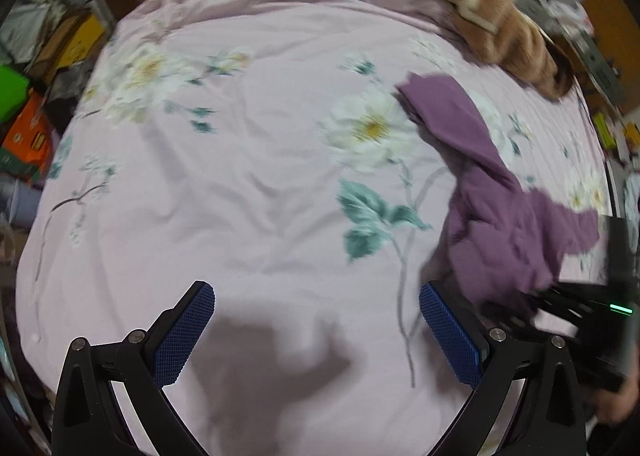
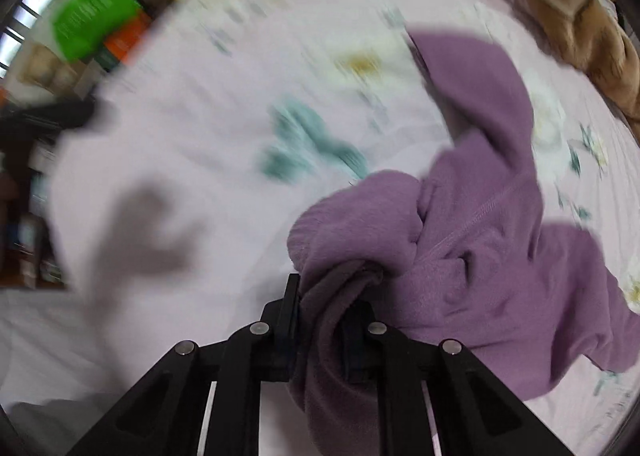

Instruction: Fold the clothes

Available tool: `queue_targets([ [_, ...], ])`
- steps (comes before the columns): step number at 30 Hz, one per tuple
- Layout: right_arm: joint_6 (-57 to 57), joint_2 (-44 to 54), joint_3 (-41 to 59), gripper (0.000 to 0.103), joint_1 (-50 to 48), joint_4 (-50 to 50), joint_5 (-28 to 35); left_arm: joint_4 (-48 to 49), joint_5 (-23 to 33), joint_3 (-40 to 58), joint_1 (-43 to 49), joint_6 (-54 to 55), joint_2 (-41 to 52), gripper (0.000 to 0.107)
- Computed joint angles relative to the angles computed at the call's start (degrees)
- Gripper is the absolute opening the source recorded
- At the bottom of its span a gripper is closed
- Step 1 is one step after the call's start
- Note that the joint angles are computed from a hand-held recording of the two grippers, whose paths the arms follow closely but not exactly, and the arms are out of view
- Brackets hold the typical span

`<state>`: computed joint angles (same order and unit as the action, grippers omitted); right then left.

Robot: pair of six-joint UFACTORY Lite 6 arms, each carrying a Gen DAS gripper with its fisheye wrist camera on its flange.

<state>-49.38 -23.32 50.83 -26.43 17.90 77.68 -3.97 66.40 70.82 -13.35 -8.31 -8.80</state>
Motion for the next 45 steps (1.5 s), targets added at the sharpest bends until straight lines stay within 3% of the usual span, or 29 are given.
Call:
queue_targets([
  [2,3.7,1.59,10.66,0.016,1.92,5.72,9.54,0.43,1.53,3.15,5.14,2.36,0.55,0.103],
  [5,12.86,7.25,28.65,0.016,5.36,17.22,17.18,-0.46,3.95,10.8,13.23,7.96,3.07,0.103],
  [9,19.02,17.89,52.63,0.017,-5.4,33.87,25.89,-2.37,7.18,22.6,19.49,12.53,7.99,0.103],
  [12,19.05,24.34,57.85,0.021,-14.95,31.8,27.79,-2.34,7.68,25.84,18.85,13.17,9.19,0.103],
  [14,15.49,24.34,49.33,0.034,-19.31,21.88,21.42,-1.94,6.21,22.87,16.43,12.64,7.78,0.103],
  [17,13.15,23.72,38.41,0.037,-23.05,8.12,11.0,-1.6,2.86,14.7,11.18,10.58,5.03,0.103],
  [22,8.39,20.01,25.23,0.037,-28.13,5.99,1.69,-2.1,-3.92,3.09,0.78,6.8,3.5,0.103],
  [26,5.56,19.0,19.24,0.038,-29.19,6.72,-3.67,-4.89,-9.61,2.22,-6.44,6.36,8.75,0.103],
  [29,4.21,20.71,18.25,0.044,-29.71,6.66,-6.43,-7.34,-13.35,7.0,-10.98,7.66,16.11,0.103],
  [34,5.65,22.93,15.03,0.044,-24.8,5.25,-14.39,-8.83,-17.48,19.39,-17.16,10.39,30.71,0.103],
  [40,4.05,22.79,6.62,0.044,-18.89,-0.36,-27.0,-11.94,-17.41,34.63,-20.85,16.75,47.7,0.103],
  [45,5.83,28.22,6.48,0.042,-22.58,-4.45,-34.62,-13.84,-13.84,46.37,-22.4,18.48,59.55,0.102],
])
